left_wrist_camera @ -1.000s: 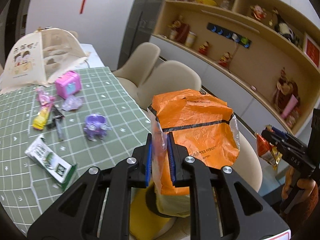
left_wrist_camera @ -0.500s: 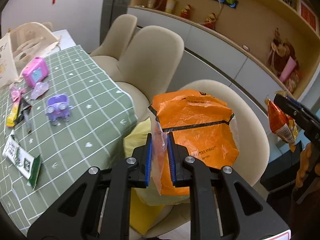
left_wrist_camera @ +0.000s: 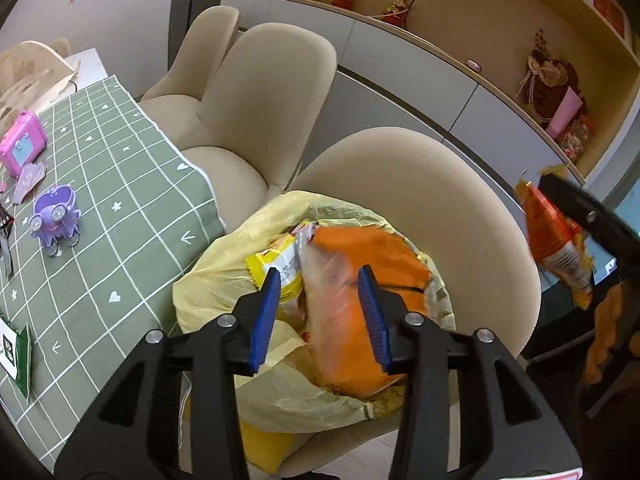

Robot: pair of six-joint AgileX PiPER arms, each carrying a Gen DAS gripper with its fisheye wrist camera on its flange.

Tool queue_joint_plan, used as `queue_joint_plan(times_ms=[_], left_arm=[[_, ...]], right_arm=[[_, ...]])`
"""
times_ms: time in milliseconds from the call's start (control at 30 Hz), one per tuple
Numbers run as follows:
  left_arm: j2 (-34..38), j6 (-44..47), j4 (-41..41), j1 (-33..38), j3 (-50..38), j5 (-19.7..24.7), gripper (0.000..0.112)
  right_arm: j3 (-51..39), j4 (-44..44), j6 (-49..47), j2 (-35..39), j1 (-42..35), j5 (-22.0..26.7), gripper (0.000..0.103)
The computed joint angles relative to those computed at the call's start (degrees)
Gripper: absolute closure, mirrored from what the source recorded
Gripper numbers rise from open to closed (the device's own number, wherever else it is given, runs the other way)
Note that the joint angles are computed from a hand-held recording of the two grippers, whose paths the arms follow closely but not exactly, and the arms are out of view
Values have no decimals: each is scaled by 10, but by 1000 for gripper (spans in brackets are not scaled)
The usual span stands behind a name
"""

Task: Collect trash
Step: 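Open the left tool to drop the orange bag while the right tool drops the red packet into the bag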

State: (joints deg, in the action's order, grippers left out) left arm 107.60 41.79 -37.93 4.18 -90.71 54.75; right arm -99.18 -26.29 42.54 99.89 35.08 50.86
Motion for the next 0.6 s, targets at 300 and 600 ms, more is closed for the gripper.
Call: queue_joint_plan(times_ms=[300, 600], left_arm=[[3, -9, -13, 78, -14, 38, 71], [-15, 16, -17, 177, -17, 47, 68]], right_arm=[[-32, 64, -2, 101, -3, -46, 61], [-248, 155, -98, 292, -2, 73, 61]])
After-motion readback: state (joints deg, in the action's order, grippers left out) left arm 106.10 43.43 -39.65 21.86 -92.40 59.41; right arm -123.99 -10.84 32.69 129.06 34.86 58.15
